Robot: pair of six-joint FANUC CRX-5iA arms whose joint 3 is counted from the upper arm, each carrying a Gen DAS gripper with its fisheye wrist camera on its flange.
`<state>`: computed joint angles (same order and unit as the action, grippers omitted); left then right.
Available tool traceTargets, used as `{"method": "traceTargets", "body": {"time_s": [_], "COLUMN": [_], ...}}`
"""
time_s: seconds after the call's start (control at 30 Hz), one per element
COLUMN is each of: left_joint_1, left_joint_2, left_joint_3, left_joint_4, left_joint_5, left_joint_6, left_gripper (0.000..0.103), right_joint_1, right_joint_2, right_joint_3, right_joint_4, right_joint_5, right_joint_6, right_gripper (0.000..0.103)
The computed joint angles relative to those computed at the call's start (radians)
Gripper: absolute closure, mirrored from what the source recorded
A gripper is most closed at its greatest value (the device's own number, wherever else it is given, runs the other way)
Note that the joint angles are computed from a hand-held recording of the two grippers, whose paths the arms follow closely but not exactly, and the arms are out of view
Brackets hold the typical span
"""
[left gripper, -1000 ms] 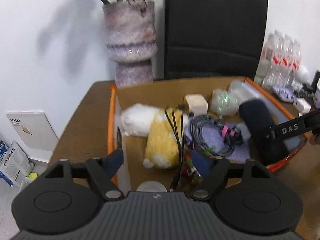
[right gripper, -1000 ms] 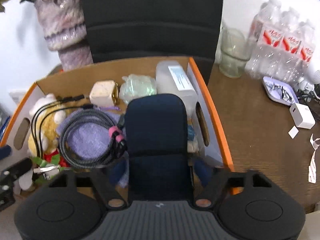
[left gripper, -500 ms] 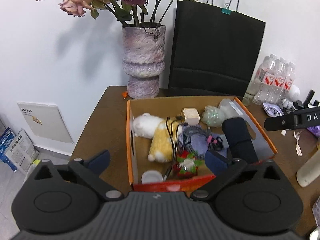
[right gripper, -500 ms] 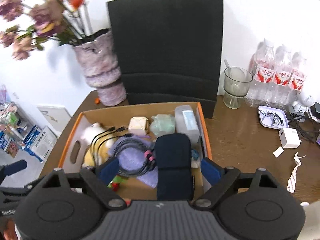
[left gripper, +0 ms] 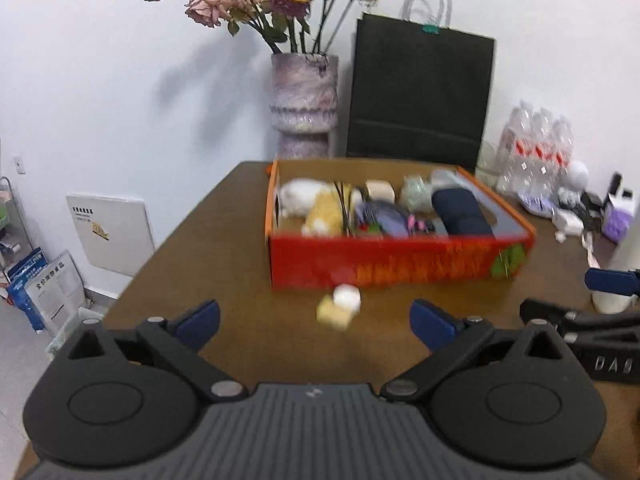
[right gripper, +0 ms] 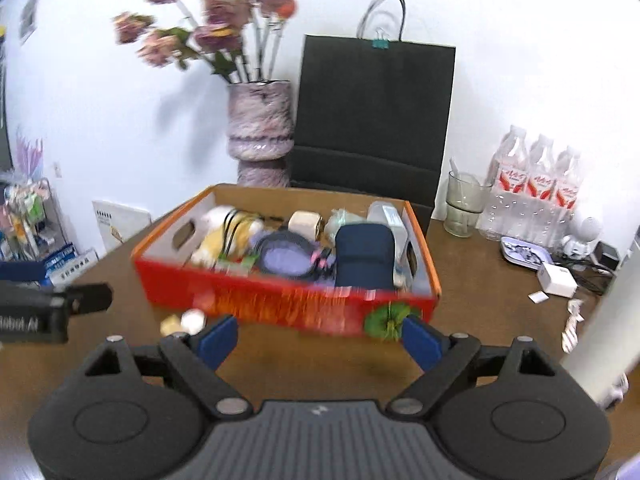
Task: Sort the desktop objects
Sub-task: 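Withdraw both tools from the box toward the last items, then grasp the yellow soap bar with the left tool while the right grasps the white round case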
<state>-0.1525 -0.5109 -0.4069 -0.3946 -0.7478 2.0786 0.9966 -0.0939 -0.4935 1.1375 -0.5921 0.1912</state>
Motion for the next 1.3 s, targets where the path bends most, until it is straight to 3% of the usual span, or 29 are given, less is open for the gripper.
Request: {"method": "traceTargets", "body": {"time_s": [0.1, 0.27, 0.33, 0.53, 0.57, 0.7, 0.8, 1.0, 1.03, 1.07, 1.13, 1.23, 1.3], "left_joint_1": [-0.067, -0.134, -0.162, -0.126, -0.099, 0.093, 0.183, 0.246, 0.252, 0.254, 0.251, 0.277, 0.300], "left_joint_2": [-0.050, -0.124, -0.146, -0.161, -0.156, -0.113, -0.002, 0.190, 0.211, 0.233, 0.241, 0.195, 0.145], "left_joint_3": [-0.049, -0.126, -0.139, -0.172, -0.174, -0.217, -0.201, -0.168, -0.176, -0.170, -0.180, -0.261, -0.300], "left_joint_4": [-0.065, -0.106, -0.115, -0.070, -0.046, 0.223, 0.410, 0.679, 0.738, 0.753, 0.747, 0.915, 0.919], "left_joint_5": [-0.032, -0.099, -0.128, -0.083, -0.065, 0.101, 0.176, 0.273, 0.287, 0.288, 0.332, 0.344, 0.339], "left_joint_6": [0.100, 0.188, 0.219, 0.104, 0.068, -0.257, -0.484, -0.825, -0.890, -0.909, -0.911, -1.040, -1.039], "left_gripper": [0.000, 0.000, 0.000, 0.000, 0.000, 0.000, 0.014, 0.039, 0.049, 0.058, 0.067, 0.068, 0.068], "right_joint_1": [0.057, 0.077, 0.128, 0.164, 0.161, 0.129, 0.098, 0.032, 0.020, 0.008, -0.015, -0.043, -0.061], "right_joint_2": [-0.056, -0.165, -0.175, -0.222, -0.220, -0.208, -0.186, -0.111, -0.093, -0.071, -0.028, 0.051, 0.106], "right_joint_3": [-0.086, -0.242, -0.260, -0.314, -0.314, -0.297, -0.273, -0.196, -0.178, -0.154, -0.114, -0.037, 0.018], "right_joint_4": [-0.001, 0.041, 0.017, 0.025, 0.027, 0.017, -0.002, -0.029, -0.037, -0.053, -0.068, -0.082, -0.099], "right_joint_5": [-0.026, 0.083, 0.014, 0.003, 0.003, 0.026, 0.054, 0.098, 0.109, 0.120, 0.147, 0.187, 0.229], "right_joint_6": [-0.079, -0.233, -0.236, -0.293, -0.297, -0.282, -0.250, -0.170, -0.156, -0.132, -0.105, -0.062, -0.022], "right_gripper": [0.014, 0.014, 0.015, 0.015, 0.015, 0.016, 0.017, 0.018, 0.019, 0.020, 0.024, 0.030, 0.032]}}
